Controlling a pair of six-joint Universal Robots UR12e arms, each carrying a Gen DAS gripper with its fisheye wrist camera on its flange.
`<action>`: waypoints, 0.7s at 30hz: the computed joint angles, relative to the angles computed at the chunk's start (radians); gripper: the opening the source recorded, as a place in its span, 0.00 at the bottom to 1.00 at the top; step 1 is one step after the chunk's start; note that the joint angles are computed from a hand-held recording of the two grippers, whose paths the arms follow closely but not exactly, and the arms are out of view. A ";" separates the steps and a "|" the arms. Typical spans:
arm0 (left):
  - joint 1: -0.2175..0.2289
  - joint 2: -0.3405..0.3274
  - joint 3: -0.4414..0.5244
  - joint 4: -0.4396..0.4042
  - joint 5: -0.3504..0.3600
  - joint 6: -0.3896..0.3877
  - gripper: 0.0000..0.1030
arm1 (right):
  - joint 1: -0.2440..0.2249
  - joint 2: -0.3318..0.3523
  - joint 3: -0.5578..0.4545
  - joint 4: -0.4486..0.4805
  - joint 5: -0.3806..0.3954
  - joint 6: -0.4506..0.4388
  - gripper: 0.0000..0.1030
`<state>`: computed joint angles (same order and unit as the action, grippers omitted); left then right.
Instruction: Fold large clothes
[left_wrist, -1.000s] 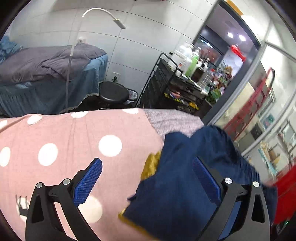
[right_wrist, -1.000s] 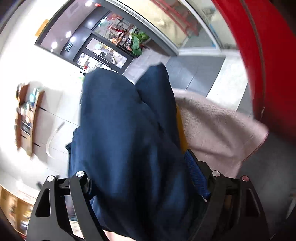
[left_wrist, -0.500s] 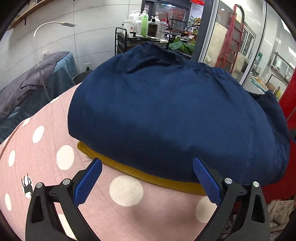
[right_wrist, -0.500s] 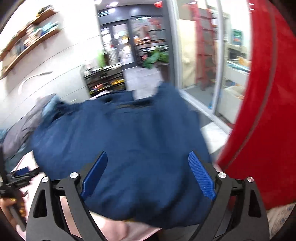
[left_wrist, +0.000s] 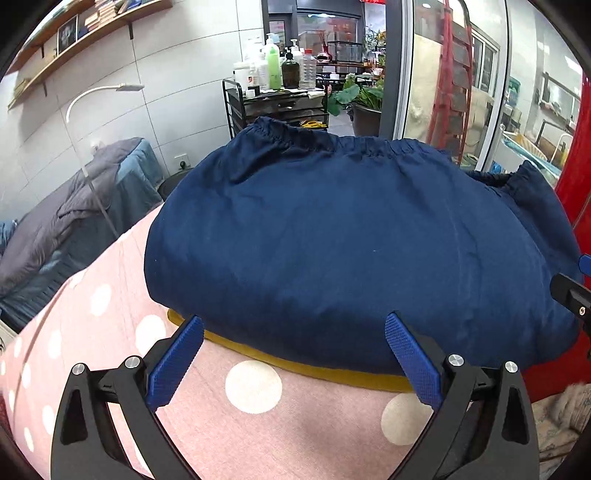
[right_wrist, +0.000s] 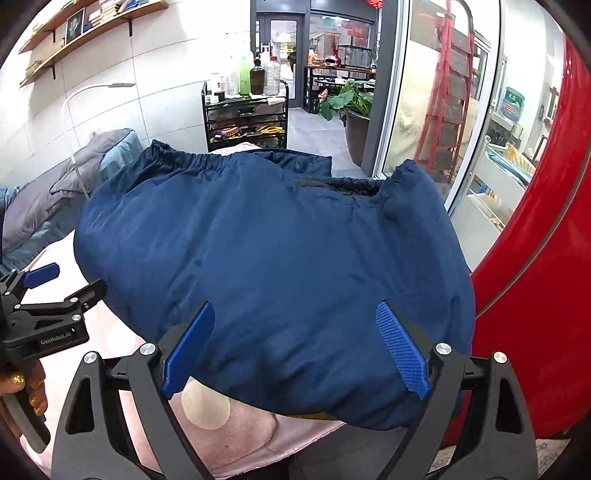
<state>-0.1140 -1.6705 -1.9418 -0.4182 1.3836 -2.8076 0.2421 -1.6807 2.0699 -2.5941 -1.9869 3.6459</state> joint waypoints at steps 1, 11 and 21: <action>-0.001 0.000 0.002 -0.005 0.001 0.000 0.94 | 0.003 0.001 -0.001 0.005 -0.002 0.001 0.86; -0.019 -0.003 0.012 -0.009 0.049 -0.010 0.94 | 0.010 0.009 -0.017 0.038 -0.008 0.010 0.86; -0.047 -0.006 0.017 0.002 0.088 0.020 0.94 | 0.021 0.014 -0.024 0.052 -0.035 0.013 0.86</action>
